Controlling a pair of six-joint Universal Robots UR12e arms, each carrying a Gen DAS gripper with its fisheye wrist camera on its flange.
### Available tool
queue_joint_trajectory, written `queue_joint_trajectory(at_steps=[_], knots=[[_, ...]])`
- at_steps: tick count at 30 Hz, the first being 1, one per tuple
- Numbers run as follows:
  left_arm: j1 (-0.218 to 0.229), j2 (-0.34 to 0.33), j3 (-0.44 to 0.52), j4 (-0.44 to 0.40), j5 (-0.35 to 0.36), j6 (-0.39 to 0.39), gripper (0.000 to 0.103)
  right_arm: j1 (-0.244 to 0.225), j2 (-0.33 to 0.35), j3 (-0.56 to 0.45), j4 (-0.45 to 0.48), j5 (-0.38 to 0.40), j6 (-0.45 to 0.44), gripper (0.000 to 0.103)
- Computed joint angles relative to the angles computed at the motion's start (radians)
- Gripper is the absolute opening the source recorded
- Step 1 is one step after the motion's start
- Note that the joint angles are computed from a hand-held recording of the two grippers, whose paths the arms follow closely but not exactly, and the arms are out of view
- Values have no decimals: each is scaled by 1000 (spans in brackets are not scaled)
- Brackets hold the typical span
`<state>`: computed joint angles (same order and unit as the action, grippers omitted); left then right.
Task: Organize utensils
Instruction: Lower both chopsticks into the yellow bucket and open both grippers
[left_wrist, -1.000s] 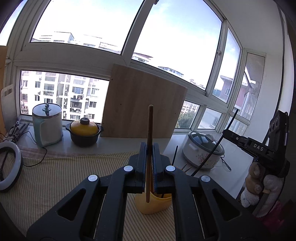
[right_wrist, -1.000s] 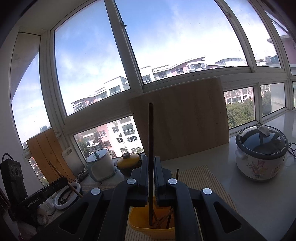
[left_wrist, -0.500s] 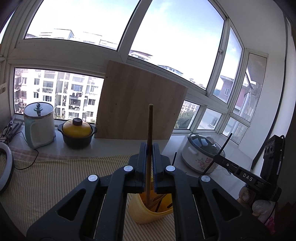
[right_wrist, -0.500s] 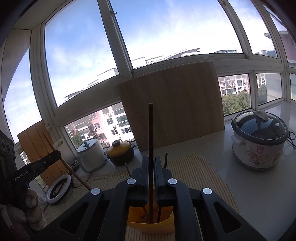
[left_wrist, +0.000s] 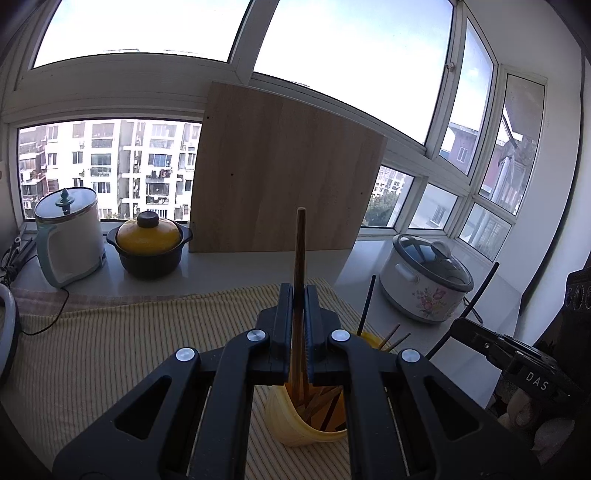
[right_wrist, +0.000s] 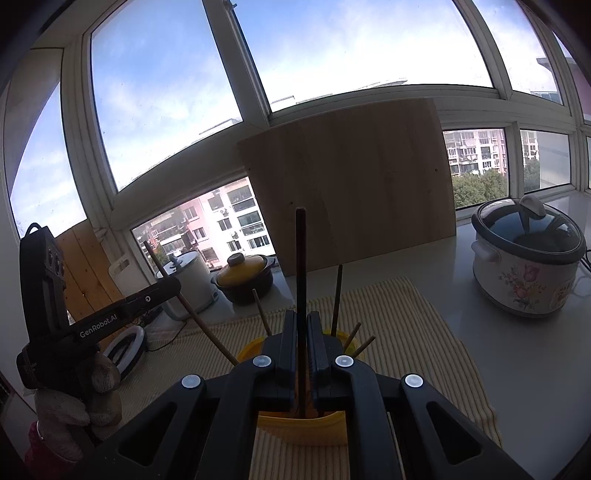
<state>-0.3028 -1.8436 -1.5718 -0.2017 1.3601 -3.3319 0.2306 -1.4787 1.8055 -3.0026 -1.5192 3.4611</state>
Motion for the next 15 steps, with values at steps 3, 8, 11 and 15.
queue_joint_trajectory(at_steps=[3, 8, 11, 15], knots=[[-2, -1, -5, -18, -8, 10, 4, 1, 2, 2, 8, 11, 3, 3], [-3, 3, -19, -34, -17, 22, 4, 6, 4, 6, 30, 25, 1, 4], [-4, 7, -25, -37, -18, 23, 4, 11, 2, 9, 45, 27, -5, 5], [-4, 12, -33, -40, -14, 32, 4, 16, -1, 14, 54, 26, -5, 7]])
